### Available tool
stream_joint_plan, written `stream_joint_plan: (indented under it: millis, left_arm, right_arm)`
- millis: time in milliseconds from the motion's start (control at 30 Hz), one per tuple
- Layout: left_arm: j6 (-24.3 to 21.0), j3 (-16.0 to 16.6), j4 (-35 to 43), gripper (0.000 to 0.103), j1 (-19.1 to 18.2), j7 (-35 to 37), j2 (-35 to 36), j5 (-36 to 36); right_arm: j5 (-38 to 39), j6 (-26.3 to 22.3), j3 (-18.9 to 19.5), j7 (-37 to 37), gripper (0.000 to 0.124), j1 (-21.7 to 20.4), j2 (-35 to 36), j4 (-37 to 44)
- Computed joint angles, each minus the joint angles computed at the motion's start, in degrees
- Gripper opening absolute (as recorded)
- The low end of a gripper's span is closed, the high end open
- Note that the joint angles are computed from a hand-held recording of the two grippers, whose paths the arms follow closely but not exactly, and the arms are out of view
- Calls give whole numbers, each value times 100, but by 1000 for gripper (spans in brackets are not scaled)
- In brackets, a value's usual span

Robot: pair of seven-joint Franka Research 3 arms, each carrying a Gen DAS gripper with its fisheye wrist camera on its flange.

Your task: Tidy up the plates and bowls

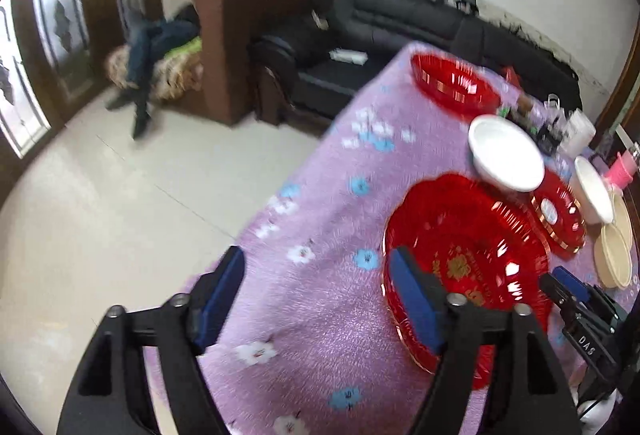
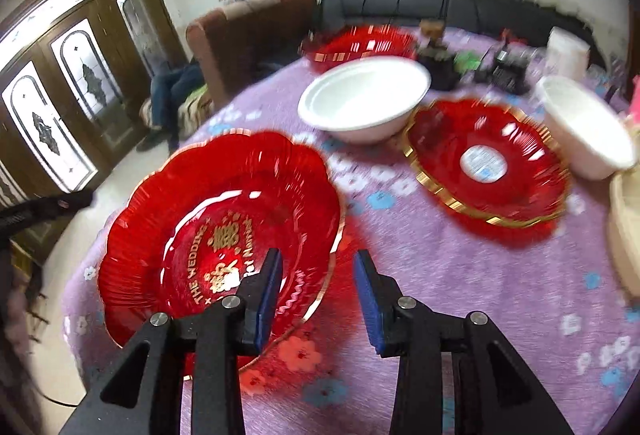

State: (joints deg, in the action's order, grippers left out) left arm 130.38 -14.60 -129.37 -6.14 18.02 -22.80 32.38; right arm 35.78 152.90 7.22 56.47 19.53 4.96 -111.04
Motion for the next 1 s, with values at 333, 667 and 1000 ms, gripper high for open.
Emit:
stream_joint_plan:
  millis: [333,667,1000]
  left_arm:
    - [311,-547,834,90,-292,-591,401,490]
    - [1149,-501,3018,90,-1328,362,2675,275]
    - [776,-254,4277,90,-2084,1791,3077,-205]
  right_arm:
    - [1944,1956,-226,-1656,85,150,-1018,-1098]
    - [600,2381,-795,-1186,84,-444,-2231,-2317]
    - [-302,2245,-1463,-311,89,-889,-2724,-2289]
